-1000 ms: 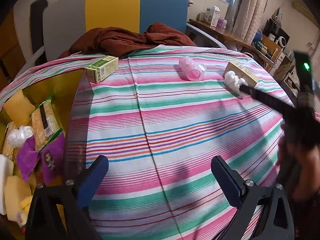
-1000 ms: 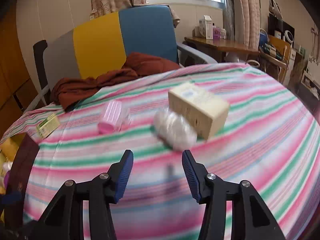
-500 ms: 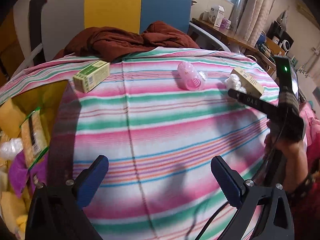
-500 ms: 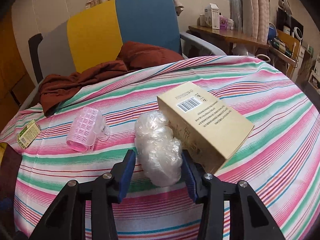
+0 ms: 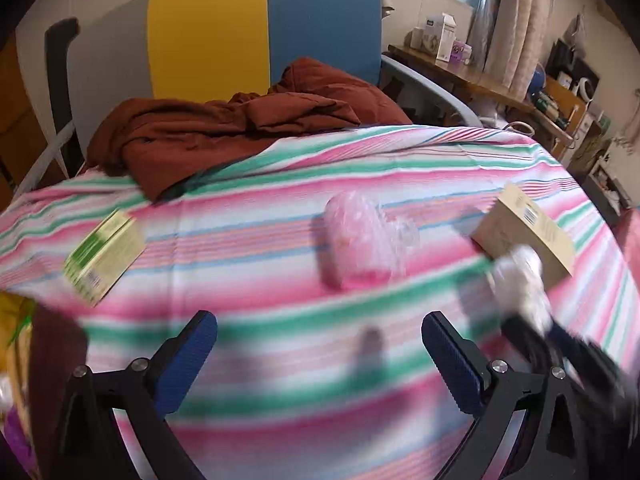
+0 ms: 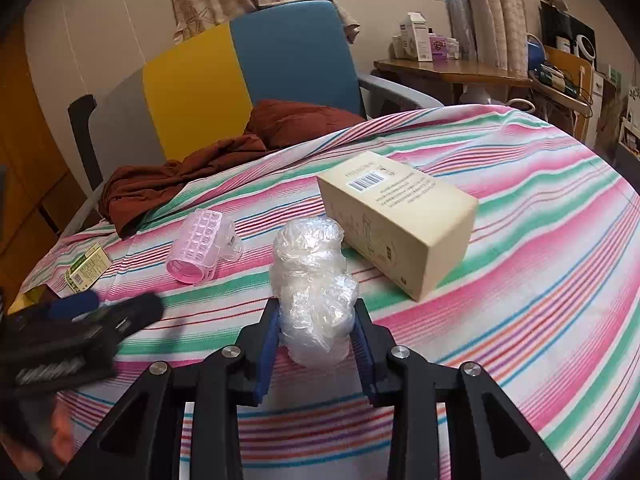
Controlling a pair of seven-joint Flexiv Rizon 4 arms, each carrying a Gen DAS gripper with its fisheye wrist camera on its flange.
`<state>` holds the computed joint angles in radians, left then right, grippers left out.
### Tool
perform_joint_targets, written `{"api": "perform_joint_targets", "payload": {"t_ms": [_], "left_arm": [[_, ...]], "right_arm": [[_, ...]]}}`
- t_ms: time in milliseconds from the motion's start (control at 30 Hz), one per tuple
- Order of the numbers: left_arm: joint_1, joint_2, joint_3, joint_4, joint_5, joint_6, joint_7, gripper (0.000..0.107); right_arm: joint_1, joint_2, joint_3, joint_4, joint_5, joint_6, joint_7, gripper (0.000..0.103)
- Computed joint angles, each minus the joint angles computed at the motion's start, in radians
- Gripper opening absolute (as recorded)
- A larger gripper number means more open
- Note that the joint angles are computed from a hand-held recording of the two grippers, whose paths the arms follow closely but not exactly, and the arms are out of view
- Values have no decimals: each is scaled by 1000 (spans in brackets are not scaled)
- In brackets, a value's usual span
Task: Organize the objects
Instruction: 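Grasp the plastic-wrapped bundle with the right tool while the left tool grasps the pink roller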
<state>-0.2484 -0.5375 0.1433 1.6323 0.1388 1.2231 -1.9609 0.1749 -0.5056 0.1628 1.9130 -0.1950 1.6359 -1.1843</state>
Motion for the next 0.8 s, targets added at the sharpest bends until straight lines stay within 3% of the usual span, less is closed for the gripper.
{"api": "perform_joint_targets", "payload": {"t_ms": [167, 267, 333, 400, 567, 633, 667, 700, 733, 800], "left_arm": [[-36, -97, 47, -145, 47, -19, -43, 102], [-55, -131, 87, -174, 92, 40, -74, 92], [1, -134, 19, -151, 52, 84, -9, 90], [17, -131, 1, -124, 25, 131, 17, 77], [-45, -139, 63, -132, 22, 149, 49, 66], [-67, -142, 74, -147, 38, 125, 86, 67], [-89, -148, 96, -160, 54, 113, 85, 74], [-124, -156, 138, -178, 77, 93, 65, 91], [-160, -164, 184, -197, 104, 67, 29, 99], [-174, -177, 203, -232, 136, 9, 0, 103]], "right_arm": [[72, 0, -89, 5, -9, -8, 46, 34], [77, -2, -100, 13, -12, 7, 58, 34], [79, -4, -105, 14, -13, 12, 65, 34], [74, -5, -101, 14, -15, 9, 69, 34], [78, -6, -111, 16, -16, 11, 82, 34], [94, -4, -130, 21, -20, 14, 90, 34], [103, -2, -140, 24, -23, 13, 94, 34], [108, -1, -146, 24, -26, 13, 97, 34], [112, 0, -152, 26, -29, 13, 98, 34], [125, 2, -168, 31, -34, 17, 104, 34]]}}
